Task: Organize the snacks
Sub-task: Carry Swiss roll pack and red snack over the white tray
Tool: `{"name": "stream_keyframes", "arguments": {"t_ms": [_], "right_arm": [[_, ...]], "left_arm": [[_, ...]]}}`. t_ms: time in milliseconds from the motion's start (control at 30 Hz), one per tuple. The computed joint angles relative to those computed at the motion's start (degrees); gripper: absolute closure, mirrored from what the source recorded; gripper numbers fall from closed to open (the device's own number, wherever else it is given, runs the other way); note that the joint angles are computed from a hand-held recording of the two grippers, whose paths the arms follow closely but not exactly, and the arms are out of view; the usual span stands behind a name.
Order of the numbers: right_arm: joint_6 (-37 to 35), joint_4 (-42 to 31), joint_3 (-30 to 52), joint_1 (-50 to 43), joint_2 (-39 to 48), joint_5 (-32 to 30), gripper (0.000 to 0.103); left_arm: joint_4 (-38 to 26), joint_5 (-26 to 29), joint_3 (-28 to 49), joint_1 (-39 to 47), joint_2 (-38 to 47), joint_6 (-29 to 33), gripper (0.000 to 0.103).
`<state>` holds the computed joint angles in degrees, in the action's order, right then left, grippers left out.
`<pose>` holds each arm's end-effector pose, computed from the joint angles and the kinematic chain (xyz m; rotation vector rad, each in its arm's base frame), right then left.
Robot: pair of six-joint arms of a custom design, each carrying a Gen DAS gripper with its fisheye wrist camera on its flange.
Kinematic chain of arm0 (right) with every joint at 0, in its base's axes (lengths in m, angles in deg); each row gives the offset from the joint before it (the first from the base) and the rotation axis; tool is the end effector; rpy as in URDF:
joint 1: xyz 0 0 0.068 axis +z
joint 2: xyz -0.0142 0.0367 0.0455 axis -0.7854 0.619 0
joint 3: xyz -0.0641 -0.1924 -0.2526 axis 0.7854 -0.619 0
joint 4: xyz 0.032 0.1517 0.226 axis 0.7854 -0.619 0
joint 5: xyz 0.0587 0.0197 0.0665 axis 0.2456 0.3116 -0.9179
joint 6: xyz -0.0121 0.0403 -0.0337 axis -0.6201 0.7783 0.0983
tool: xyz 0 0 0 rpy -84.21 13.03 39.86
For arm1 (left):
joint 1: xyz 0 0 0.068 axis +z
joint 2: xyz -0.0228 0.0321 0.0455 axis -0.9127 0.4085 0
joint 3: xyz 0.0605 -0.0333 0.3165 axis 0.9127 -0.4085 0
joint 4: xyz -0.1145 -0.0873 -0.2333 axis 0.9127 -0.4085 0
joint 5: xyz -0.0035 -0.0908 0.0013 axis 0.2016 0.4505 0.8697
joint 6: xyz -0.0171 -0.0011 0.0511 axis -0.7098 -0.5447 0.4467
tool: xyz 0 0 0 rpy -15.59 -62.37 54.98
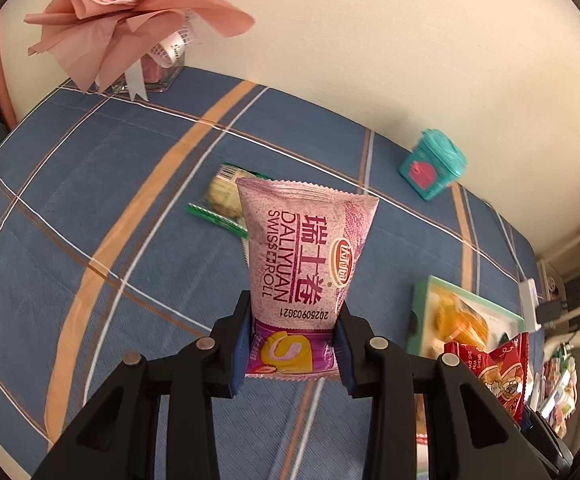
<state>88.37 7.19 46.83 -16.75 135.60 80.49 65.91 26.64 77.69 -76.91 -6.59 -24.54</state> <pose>0.2197 0.1502 0.2004 0.0127 2.6186 0.3325 0.2485 -0.0492 0.1839 -0.4278 2.6008 -0.2849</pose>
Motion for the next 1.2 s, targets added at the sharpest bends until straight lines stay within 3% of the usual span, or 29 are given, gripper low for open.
{"name": "stream_keyframes", "arguments": {"t_ms": [500,900,1200], "right_arm": [[1.0,-4.0,-6.0,-3.5,-11.9,-0.2,0.050],[-1.9,-4.2,-7.9,-15.3,-14.9,-5.6,0.050],[-5.9,-4.2,-9.9,-30.7,-16.0,-10.9,0.050]], "left_arm": [[-4.6,-6.9,1.4,-13.8,-6.1,-5.4,0.065],[-3.8,-6.7,3.9,-21.1,-3.6,-5.9,0.065],[-2.4,-4.9,6.4,-26.4,1.8,-6.5,0.065]]}}
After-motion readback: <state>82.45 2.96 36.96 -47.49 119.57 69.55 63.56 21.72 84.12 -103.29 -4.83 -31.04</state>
